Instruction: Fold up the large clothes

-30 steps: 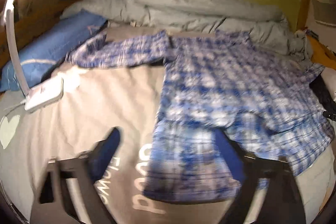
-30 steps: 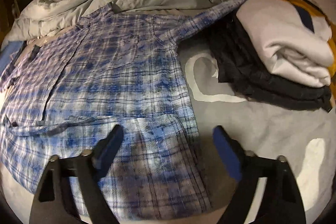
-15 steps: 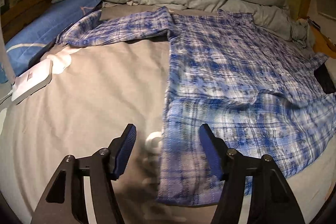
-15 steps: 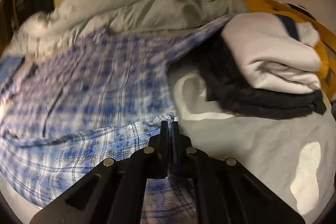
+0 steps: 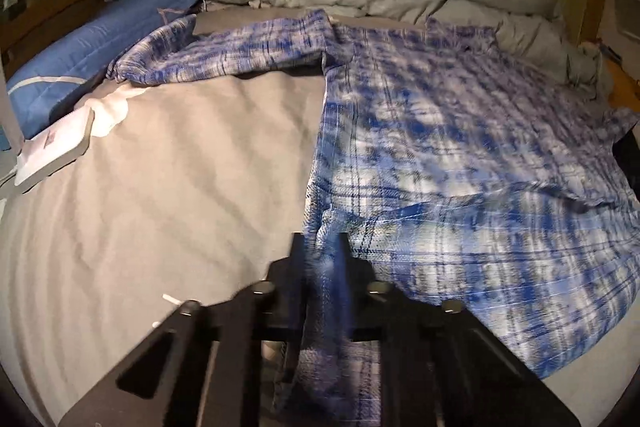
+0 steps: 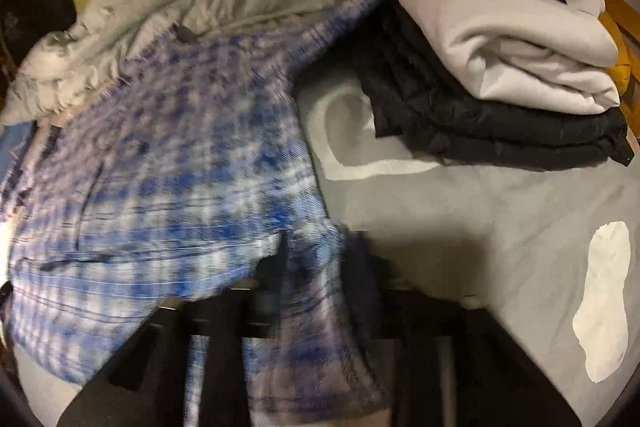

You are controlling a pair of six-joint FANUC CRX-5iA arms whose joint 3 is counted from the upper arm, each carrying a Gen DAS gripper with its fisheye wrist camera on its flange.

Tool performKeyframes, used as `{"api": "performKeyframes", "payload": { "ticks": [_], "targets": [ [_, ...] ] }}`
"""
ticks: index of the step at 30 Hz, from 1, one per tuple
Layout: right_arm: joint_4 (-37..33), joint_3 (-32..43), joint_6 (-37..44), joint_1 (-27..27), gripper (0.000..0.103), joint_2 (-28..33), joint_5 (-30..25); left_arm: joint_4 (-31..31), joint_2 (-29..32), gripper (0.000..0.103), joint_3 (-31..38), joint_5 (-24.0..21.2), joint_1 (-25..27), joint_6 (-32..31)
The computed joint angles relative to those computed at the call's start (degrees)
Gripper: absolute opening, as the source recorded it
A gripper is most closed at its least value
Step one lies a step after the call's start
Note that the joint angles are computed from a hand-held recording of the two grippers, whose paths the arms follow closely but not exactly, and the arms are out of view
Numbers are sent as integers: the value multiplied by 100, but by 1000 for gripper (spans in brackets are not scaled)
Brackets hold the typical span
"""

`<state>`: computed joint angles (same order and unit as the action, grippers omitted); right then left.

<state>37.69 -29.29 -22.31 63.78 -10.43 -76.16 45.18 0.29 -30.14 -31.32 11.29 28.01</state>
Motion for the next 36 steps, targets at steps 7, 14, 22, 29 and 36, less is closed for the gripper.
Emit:
{"api": "performKeyframes", "payload": {
  "ticks": [7,14,22,29,36],
  "targets": [
    [254,-257,-678,483,76,-434,-133,737,-539,1,-513,1063,-147,-219],
    [-262,-143,-435,558,78,-414,-237,905,-357,1,-289,51,199,-472],
    [46,105,-318,920,78,-136,-409,1627,-1111,1,-839,-563,-59,-1545],
    [808,558,140,1401,85,391,-547,1765,-1628,2,-1134,-1104,-137,-1978],
    [512,943,743,1690,96,984,-428,573,-1957,50,-1480,-898,-40,-1321]
  ]
}}
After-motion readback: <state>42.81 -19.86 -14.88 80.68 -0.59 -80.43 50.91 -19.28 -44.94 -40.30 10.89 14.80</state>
